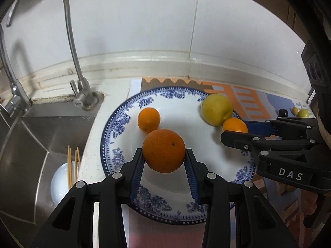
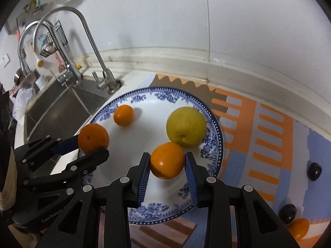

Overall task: Organize fruits
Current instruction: 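Carry both held oranges over to the blue-and-white plate, then open both grippers to set the oranges on the plate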

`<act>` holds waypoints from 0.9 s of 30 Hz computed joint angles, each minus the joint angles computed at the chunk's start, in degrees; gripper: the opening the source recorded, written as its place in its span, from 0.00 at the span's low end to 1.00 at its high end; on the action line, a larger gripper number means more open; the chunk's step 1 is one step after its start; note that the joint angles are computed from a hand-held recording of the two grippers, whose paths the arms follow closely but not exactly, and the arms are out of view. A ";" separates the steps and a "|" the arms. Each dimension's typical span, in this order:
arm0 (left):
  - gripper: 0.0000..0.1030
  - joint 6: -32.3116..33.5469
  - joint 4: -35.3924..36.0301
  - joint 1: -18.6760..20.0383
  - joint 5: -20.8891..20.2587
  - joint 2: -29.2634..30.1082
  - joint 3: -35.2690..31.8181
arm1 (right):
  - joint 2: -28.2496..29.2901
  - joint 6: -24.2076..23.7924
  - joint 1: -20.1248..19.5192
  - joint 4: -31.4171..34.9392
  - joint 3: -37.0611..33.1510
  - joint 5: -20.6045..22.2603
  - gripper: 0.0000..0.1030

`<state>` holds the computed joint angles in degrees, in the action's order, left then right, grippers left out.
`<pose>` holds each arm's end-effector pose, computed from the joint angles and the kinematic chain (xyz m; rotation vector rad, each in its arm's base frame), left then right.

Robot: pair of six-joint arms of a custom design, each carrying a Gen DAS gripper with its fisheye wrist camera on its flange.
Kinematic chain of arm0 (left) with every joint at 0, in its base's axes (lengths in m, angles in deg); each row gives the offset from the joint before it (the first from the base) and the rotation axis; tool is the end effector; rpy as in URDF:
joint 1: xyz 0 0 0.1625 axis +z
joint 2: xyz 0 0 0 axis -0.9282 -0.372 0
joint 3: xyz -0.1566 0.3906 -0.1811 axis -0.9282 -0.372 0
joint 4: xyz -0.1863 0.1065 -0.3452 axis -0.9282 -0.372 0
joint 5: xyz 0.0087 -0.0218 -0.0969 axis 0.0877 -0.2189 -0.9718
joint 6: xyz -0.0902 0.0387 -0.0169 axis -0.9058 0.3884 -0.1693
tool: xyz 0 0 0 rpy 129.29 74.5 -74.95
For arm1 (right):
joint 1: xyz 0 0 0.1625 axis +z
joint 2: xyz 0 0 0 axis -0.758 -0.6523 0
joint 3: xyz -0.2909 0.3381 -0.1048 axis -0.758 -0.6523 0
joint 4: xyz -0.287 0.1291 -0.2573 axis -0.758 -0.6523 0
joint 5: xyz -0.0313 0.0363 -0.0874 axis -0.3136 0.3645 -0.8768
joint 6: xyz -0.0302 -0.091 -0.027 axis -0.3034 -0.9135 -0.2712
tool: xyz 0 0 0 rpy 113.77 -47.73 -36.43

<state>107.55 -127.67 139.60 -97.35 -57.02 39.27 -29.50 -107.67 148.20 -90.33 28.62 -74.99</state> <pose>-0.0607 -0.7947 0.1478 0.4767 2.2983 -0.8771 0.2327 -0.8361 0.0063 0.8349 -2.5131 0.5975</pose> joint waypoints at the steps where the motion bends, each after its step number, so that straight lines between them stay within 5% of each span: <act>1: 0.37 -0.53 1.04 0.19 -0.35 0.08 -0.44 | 0.30 -0.13 -0.01 0.81 -0.65 -0.31 0.34; 11: 0.41 -3.85 6.31 0.62 0.10 0.01 -1.92 | 1.59 -0.15 0.04 3.79 -3.47 -0.92 0.35; 14: 0.49 -2.97 3.98 0.24 0.90 -0.21 -0.98 | 1.18 -0.03 0.05 2.67 -2.63 -0.67 0.42; 27: 0.56 0.13 -6.60 -3.85 3.05 -4.26 7.11 | -5.86 -1.21 0.83 -9.39 9.92 1.83 0.42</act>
